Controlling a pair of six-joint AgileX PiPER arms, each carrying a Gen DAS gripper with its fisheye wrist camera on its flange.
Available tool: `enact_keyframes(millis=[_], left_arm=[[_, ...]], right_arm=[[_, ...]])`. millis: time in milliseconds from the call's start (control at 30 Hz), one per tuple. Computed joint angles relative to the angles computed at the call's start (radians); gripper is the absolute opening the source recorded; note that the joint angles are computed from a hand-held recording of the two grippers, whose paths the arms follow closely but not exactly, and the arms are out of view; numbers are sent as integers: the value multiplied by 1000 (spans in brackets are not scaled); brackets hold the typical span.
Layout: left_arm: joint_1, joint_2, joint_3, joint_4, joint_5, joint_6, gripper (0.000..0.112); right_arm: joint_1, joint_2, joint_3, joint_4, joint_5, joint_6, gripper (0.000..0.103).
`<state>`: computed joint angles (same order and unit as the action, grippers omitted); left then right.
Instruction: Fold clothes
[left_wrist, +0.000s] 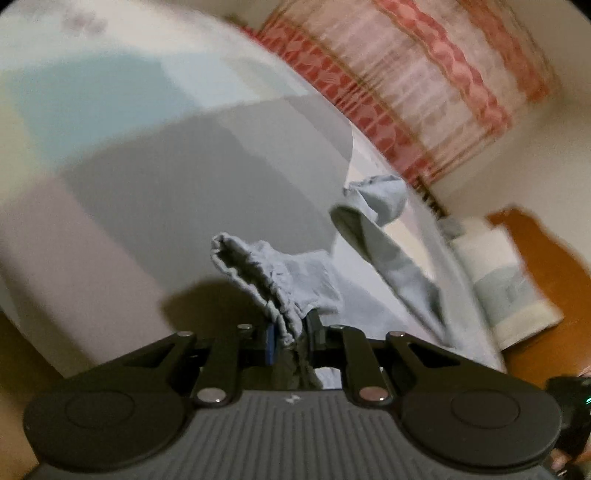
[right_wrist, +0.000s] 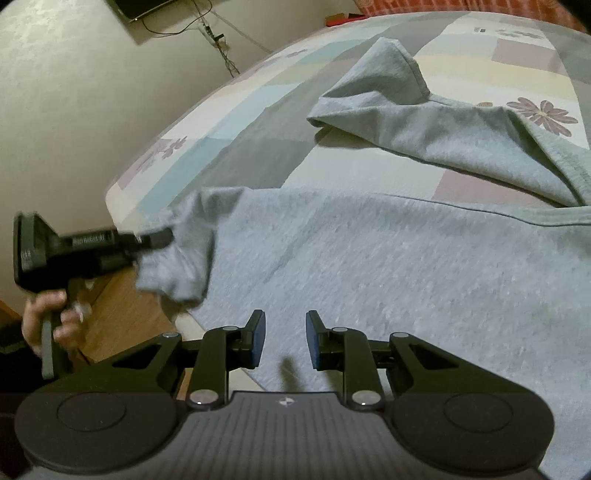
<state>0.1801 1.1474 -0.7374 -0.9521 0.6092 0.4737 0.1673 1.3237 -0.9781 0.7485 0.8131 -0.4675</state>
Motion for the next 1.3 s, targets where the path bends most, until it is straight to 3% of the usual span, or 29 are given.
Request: enact_keyframes(millis=[167, 233, 367, 567, 600, 667, 800, 933, 1067, 1200, 1300], left_arm=[[-24, 63, -214, 375, 55, -134, 11], [-16, 101, -284, 422, 76, -112, 11], [36, 181, -368, 377, 132, -32, 11], [81, 309, -414, 407, 161, -78, 12], [101, 324, -410, 383, 173, -76, 22], [123, 329, -386, 372, 165, -99, 23], [183, 260, -317, 311, 99, -78, 27], [286, 195, -275, 187, 167, -13, 42], [275, 98, -176, 206, 165, -108, 43], [312, 29, -22, 74, 161, -98, 43], [266, 42, 41, 38, 82, -124, 44]], right_arm=[[8, 0, 0, -19, -10, 12, 28], [9, -2, -2, -28, -14, 16, 28], [5, -2, -2, -38, -18, 25, 28], [-4, -18, -8, -65, -13, 42, 28], [-12, -22, -7, -65, -9, 39, 28], [-25, -28, -4, -66, -6, 38, 34], [-42, -32, 2, -70, -4, 40, 35], [-53, -36, 9, -54, -5, 25, 35], [-63, -45, 13, -39, -3, 10, 36], [-73, -64, 23, -29, 4, -2, 39], [-76, -82, 25, -33, 9, 6, 39]])
